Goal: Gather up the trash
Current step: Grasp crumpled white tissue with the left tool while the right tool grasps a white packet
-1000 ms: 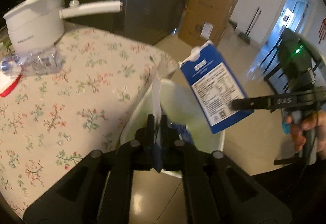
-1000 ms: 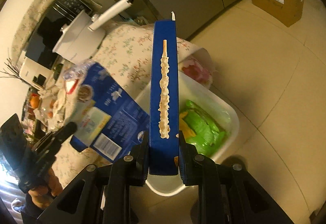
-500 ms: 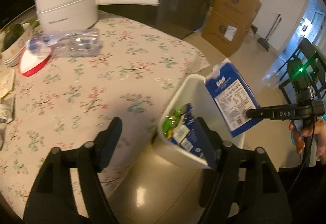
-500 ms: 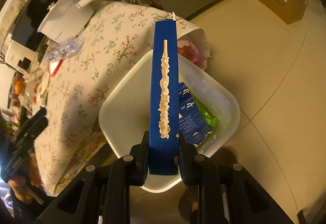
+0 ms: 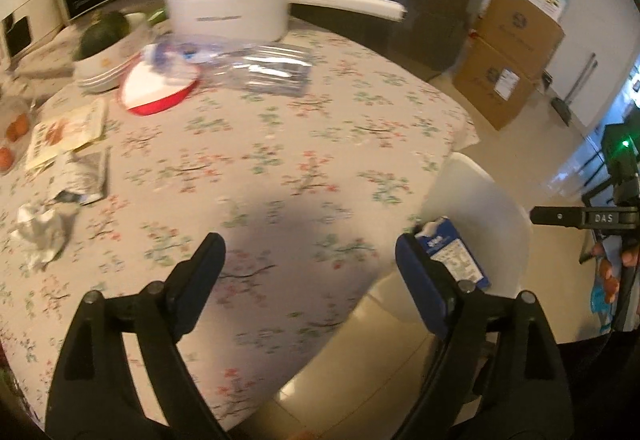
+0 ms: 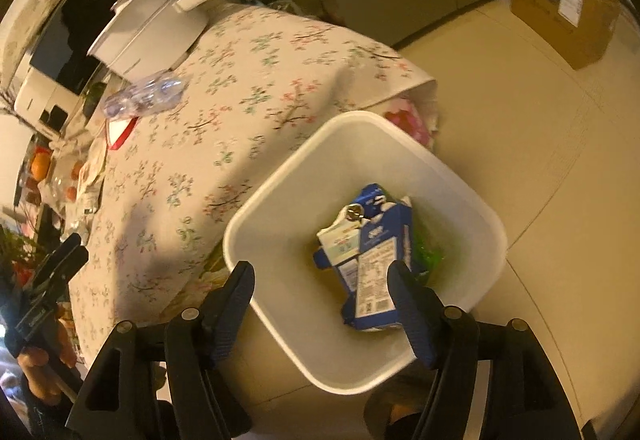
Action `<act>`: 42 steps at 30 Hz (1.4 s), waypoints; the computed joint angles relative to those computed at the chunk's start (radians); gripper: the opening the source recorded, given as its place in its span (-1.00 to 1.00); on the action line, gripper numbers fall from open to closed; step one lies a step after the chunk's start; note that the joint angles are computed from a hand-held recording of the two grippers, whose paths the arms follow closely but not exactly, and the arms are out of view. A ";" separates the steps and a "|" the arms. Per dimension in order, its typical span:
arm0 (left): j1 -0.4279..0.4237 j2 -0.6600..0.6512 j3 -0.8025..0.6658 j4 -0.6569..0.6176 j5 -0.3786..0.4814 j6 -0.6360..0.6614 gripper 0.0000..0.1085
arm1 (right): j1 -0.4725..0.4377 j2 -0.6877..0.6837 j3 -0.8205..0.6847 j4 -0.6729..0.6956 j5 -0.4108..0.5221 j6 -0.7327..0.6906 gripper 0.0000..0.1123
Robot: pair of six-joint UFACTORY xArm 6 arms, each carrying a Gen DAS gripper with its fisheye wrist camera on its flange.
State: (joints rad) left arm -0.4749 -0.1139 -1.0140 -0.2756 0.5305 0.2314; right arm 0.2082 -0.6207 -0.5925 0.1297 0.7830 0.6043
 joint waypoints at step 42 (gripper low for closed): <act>0.505 0.121 -0.102 -0.145 0.032 -0.070 -0.74 | 0.378 1.170 -1.272 -0.046 0.017 -0.050 0.36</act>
